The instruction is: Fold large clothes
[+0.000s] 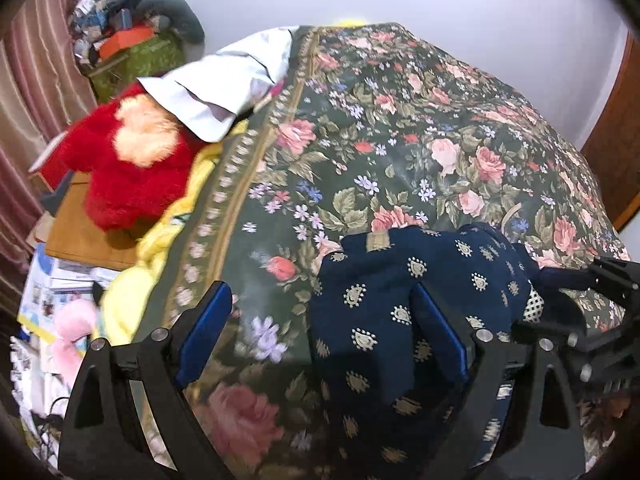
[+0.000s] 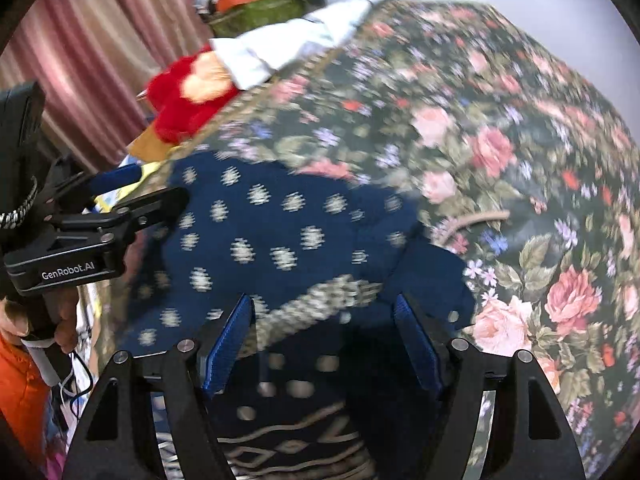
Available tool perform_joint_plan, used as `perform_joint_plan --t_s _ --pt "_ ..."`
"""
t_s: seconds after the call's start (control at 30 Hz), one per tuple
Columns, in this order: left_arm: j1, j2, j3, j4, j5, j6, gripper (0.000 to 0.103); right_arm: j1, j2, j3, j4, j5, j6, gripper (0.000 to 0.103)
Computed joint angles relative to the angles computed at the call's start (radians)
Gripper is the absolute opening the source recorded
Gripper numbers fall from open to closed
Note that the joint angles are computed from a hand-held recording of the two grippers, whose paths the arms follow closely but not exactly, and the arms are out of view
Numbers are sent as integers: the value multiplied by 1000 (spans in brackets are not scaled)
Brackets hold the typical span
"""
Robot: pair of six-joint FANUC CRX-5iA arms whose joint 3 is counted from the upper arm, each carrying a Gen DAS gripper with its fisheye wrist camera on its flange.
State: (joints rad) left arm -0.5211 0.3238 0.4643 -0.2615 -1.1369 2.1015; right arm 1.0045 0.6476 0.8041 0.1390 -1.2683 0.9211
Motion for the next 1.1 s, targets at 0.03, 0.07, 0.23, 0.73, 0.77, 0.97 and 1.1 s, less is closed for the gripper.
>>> perform_joint_plan --t_s 0.03,0.07,0.23,0.73,0.77,0.97,1.1 --pt "7 -2 -11 11 16 -2 93 -7 -4 -13 13 2 -13 71" --pt "13 -3 -17 19 25 -2 93 -21 -15 -28 4 6 -19 71" --pt "4 -12 19 0 -14 15 88 -34 -116 -135 21 51 -90 71" --pt "-351 -285 89 -383 -28 196 87 270 -538 -551 689 298 -461 71" --pt "-401 -296 98 -444 -46 225 87 291 -553 -570 733 296 -487 71" --pt "-763 -312 138 -871 -234 377 87 447 -653 -729 1065 236 -735 71" --pt "-925 -277 165 -1060 -363 429 87 528 -668 -777 1172 150 -839 71"
